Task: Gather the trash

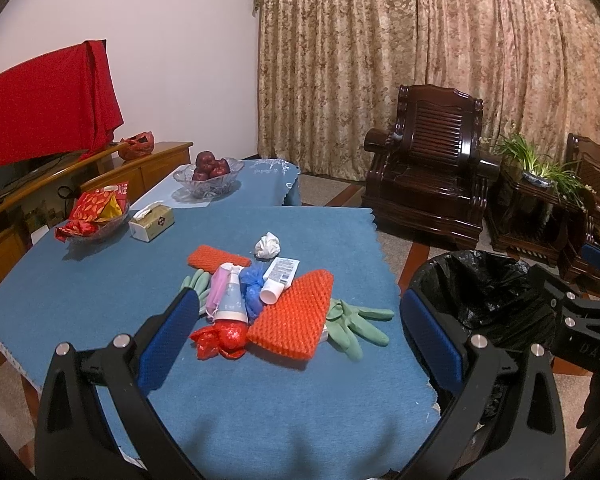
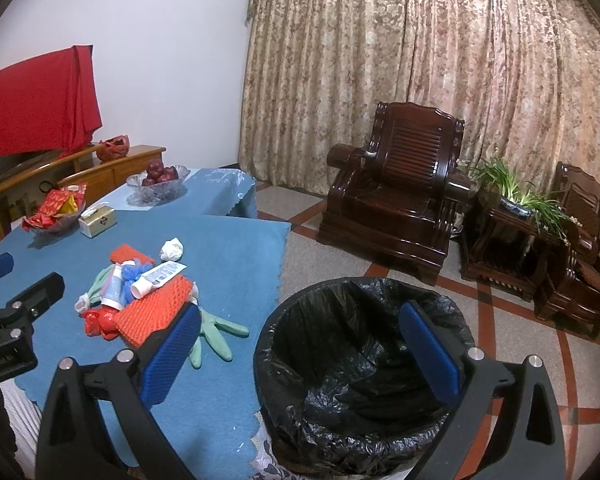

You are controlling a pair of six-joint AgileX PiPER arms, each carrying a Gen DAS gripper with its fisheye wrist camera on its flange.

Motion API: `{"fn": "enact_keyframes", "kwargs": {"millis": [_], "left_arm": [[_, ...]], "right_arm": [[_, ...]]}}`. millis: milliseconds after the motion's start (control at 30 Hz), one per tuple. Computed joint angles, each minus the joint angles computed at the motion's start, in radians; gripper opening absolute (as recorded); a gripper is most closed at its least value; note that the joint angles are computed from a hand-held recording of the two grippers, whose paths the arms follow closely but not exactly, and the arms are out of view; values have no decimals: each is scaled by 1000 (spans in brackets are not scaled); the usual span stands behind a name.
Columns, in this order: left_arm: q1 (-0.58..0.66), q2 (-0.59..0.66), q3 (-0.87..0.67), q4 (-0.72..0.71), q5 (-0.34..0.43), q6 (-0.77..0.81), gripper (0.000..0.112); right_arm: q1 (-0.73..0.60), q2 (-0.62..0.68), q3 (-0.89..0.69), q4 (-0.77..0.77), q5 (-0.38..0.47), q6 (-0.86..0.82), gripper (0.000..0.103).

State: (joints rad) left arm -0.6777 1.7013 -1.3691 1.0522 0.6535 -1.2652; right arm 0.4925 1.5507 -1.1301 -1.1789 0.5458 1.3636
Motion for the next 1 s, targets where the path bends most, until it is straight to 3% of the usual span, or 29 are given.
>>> {"fn": "enact_keyframes", "kwargs": {"millis": [100,167,333,600,800,1000], "left_arm": [[1,0,1,0,-1,-1,98],[47,-17,79,56,-67,-56,98],[44,-8,52,29,-48,-33,98],[98,-8,78,16,-81,-35,98],[216,28,88,18,-119,-20,98],[340,73,128,69,-196,-44,98]], "right_arm": [[-12,-2,33,-47,-23,52,97],[-7,3,28,-44,-21,53,97],[2,16,2,-7,-18,17,97],[-17,74,-59,72,-69,-61,97],[-16,197,-158,147,-128,-131,97],[1,388,-333,299,-168,-279,89]]}}
